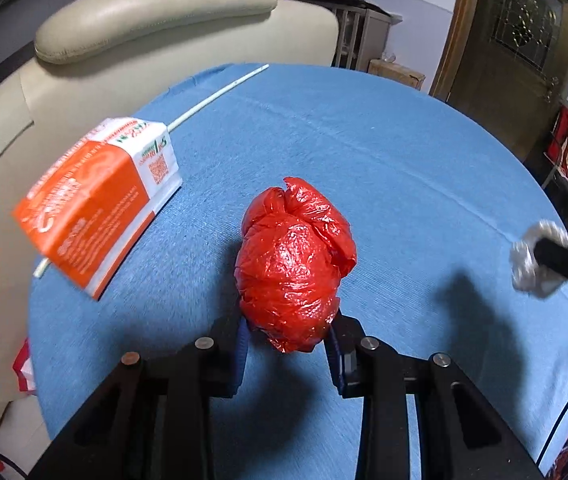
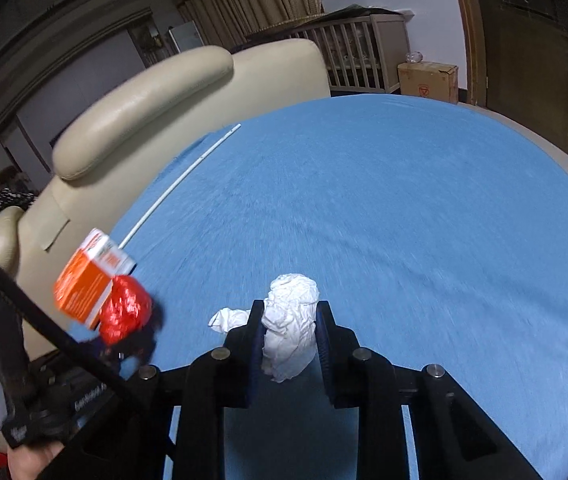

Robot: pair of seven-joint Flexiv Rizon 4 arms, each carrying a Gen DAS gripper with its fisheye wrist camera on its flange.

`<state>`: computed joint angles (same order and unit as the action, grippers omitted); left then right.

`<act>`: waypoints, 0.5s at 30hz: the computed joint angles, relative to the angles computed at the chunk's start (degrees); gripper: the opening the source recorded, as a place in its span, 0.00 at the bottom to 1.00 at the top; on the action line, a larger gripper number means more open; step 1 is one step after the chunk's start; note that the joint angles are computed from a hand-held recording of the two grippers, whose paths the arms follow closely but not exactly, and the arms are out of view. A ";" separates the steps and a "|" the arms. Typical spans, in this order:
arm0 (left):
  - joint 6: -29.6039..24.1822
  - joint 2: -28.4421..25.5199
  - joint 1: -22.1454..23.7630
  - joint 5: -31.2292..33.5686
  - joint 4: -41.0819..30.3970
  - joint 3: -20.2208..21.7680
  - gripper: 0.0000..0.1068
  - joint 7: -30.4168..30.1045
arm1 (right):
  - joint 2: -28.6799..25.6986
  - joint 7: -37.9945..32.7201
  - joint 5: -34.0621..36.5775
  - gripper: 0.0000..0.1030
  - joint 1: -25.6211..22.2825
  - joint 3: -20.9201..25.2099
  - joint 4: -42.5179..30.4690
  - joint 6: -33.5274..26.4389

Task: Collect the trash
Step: 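Grasp the white crumpled paper with the right tool, then carry the red bag and white paper over the red wastebasket with both tools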

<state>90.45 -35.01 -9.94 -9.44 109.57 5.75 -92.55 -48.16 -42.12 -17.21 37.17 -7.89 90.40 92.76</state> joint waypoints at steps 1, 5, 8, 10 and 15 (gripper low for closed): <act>0.23 0.60 -0.52 0.22 0.51 0.30 0.33 -0.17 | 1.22 0.39 0.65 0.25 0.98 -1.13 2.75 1.93; 1.26 3.18 -3.99 1.54 2.88 2.43 0.33 -1.38 | 5.32 0.26 5.17 0.25 5.38 -5.51 12.18 8.76; 2.37 4.98 -6.97 2.80 5.00 4.17 0.33 -2.46 | 8.27 -1.42 10.56 0.25 9.26 -8.51 19.13 13.60; 2.45 6.02 -9.29 3.60 5.77 5.44 0.33 -2.97 | 10.05 -2.89 14.29 0.25 11.23 -9.76 23.19 16.61; 2.07 7.91 -14.31 6.02 6.65 8.02 0.33 -4.42 | 14.51 -6.81 24.29 0.25 15.86 -11.73 32.09 23.15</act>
